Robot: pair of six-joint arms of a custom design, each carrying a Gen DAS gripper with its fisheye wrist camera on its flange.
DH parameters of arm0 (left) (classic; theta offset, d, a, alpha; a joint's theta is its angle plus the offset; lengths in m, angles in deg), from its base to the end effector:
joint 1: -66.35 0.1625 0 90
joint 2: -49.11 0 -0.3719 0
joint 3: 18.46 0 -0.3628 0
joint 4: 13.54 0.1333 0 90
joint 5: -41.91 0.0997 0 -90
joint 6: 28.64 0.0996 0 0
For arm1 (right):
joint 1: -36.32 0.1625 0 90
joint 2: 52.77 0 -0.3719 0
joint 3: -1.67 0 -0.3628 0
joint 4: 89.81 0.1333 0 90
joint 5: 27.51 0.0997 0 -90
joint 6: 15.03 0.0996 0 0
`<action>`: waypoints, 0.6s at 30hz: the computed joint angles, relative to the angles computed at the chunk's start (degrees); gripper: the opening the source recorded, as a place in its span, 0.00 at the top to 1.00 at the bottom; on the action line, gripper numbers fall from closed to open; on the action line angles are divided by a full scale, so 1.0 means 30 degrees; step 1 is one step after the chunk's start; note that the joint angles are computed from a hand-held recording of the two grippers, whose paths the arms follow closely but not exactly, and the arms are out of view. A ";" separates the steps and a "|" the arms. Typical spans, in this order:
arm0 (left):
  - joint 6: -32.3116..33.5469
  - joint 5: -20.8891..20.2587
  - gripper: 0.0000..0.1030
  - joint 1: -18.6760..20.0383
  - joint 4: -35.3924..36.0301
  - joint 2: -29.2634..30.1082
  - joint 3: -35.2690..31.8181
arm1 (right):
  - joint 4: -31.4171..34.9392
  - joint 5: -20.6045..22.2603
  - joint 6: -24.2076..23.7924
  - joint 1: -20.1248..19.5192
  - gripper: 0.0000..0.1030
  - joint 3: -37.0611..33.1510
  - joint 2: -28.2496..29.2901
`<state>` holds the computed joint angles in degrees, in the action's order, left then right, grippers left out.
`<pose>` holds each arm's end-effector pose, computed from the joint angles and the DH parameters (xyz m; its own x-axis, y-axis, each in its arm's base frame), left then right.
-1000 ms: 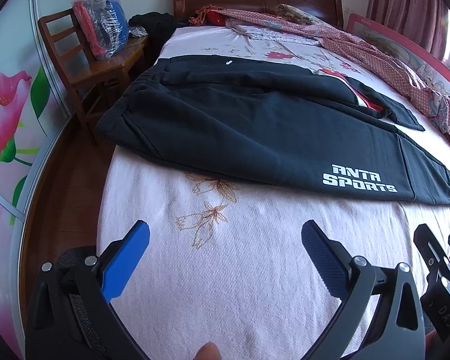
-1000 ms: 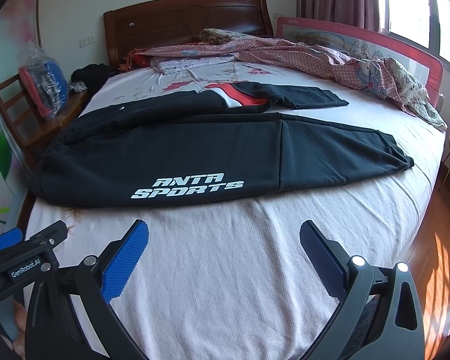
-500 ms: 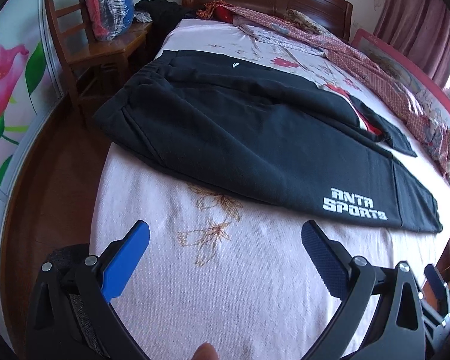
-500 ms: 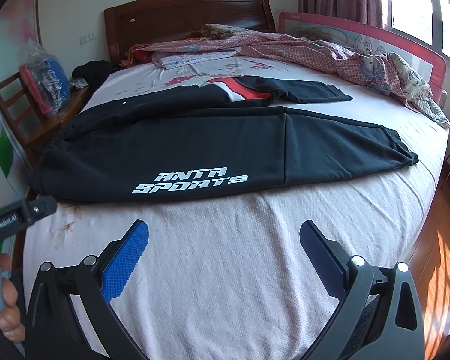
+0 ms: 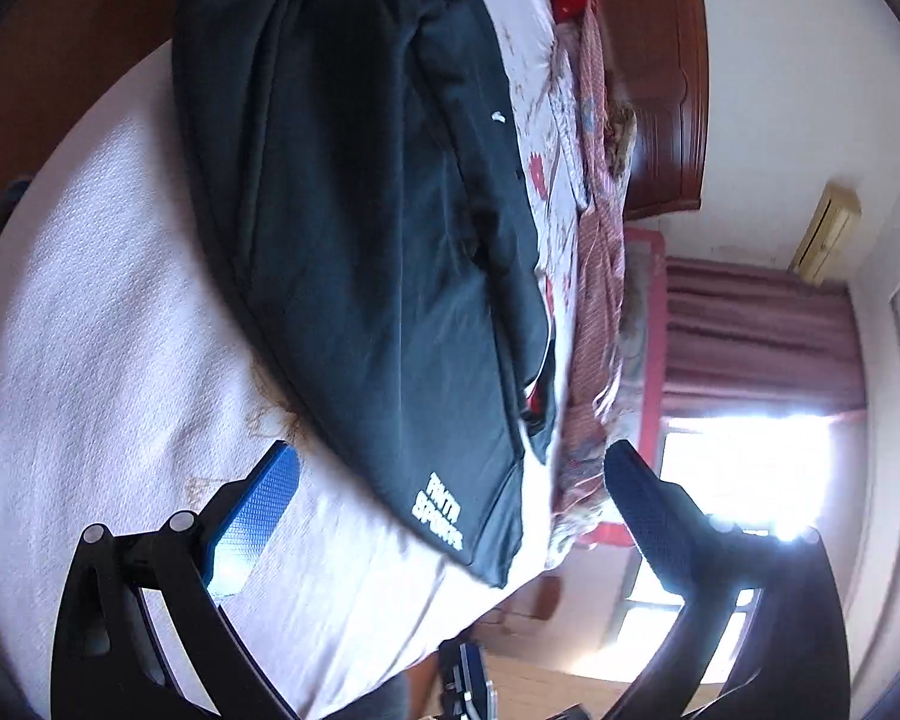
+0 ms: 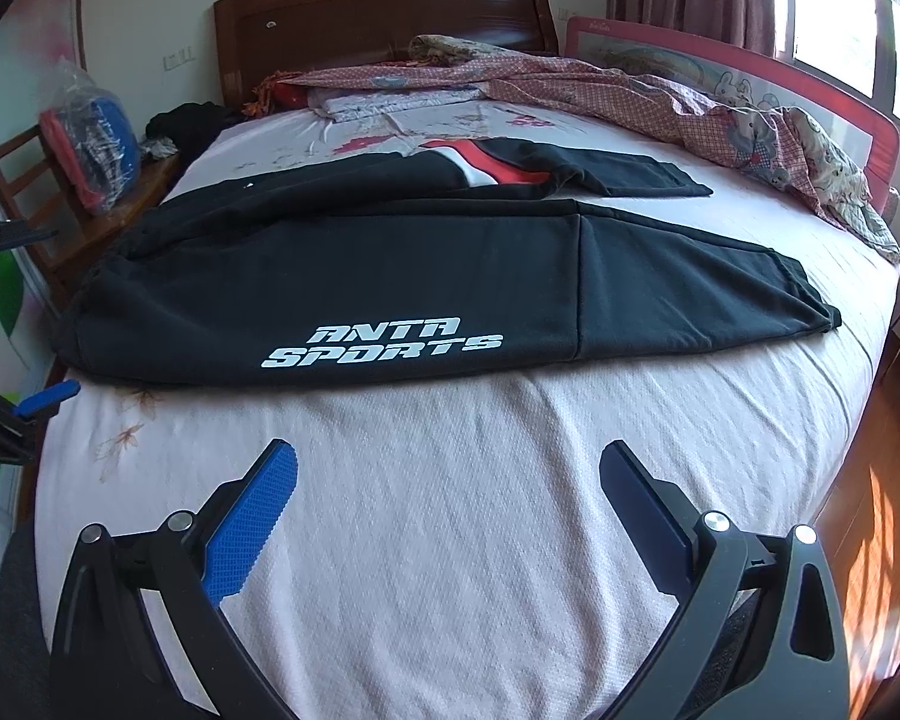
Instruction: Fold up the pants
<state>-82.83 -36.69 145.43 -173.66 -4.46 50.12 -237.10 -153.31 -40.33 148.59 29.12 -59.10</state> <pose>0.0160 -0.7245 0.3937 -0.6690 -0.4400 0.5990 -0.7421 0.3501 -0.5716 0.3863 -0.7454 0.0664 -0.6661 -0.3083 0.6791 -0.6533 0.6806 -0.3318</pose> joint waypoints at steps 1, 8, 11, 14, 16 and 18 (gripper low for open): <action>-0.0429 -0.0158 0.02 0.0186 -0.0197 0.0147 -0.0079 | -0.0020 -0.0018 -0.0031 0.0002 0.03 0.0006 0.0003; -0.1978 0.0835 0.02 0.0568 -0.0949 0.1073 -0.0821 | 0.0477 -0.0131 0.0036 0.0021 0.03 -0.0295 0.0197; -0.2381 0.1355 0.02 0.0660 -0.1000 0.1321 -0.1145 | 0.0326 -0.0099 -0.0192 0.0052 0.03 -0.0138 0.0149; -0.2310 0.1590 0.02 0.0635 -0.0589 0.1709 -0.2116 | 0.0543 -0.0054 -0.0090 0.0042 0.03 -0.0172 0.0153; -0.2042 0.1741 0.02 0.0610 -0.0873 0.2183 -0.2741 | 0.0881 -0.0075 -0.0033 0.0041 0.03 -0.0362 0.0231; -0.2038 0.1825 0.02 0.0672 -0.0715 0.2191 -0.2898 | 0.0927 -0.0095 -0.0041 0.0050 0.03 -0.0347 0.0232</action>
